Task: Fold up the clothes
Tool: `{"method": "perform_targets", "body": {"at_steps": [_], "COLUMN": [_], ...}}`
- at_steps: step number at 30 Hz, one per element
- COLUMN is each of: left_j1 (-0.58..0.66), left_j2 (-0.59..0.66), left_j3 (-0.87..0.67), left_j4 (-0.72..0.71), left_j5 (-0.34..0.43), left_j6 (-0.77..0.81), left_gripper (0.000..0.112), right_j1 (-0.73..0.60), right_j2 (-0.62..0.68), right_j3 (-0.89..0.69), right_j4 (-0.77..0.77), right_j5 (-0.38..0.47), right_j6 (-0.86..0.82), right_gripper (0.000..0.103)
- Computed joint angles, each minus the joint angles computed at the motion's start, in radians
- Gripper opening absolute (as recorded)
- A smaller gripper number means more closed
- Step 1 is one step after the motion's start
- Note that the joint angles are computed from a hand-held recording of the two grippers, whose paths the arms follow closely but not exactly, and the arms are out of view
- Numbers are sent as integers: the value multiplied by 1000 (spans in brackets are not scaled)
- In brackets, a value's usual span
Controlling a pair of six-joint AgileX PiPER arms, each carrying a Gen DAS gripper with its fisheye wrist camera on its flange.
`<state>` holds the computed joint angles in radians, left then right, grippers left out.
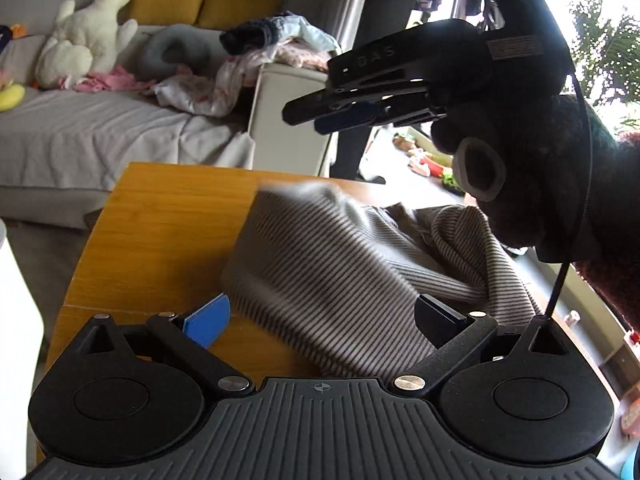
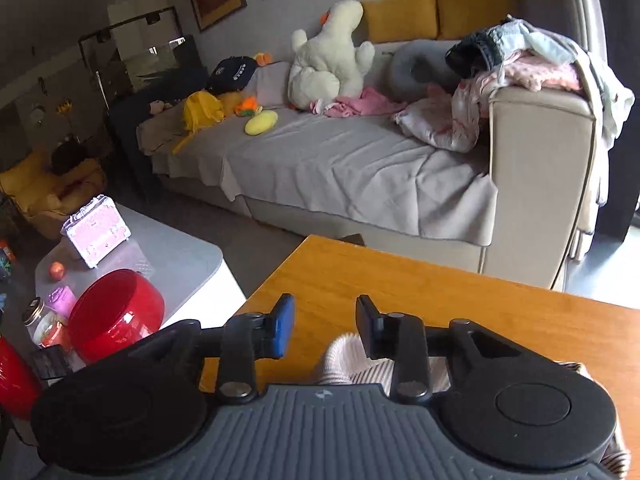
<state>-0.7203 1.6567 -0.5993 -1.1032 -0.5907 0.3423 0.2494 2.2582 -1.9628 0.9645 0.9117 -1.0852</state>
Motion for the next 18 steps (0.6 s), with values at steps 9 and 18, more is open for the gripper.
{"method": "perform_targets", "body": {"at_steps": [9, 18], "left_j1": [55, 122], "left_j2": [112, 279], "left_j3": [-157, -359], "left_j4": [188, 413], "left_j5": [77, 249], "left_j6": [21, -98], "left_gripper": [101, 101], "right_j1": [-205, -314], "right_j2": [-224, -64], "right_j3": [530, 387], "right_j4": [347, 325], "right_j5": [-377, -330], "right_j6": [-790, -717], "right_gripper": [78, 9]}}
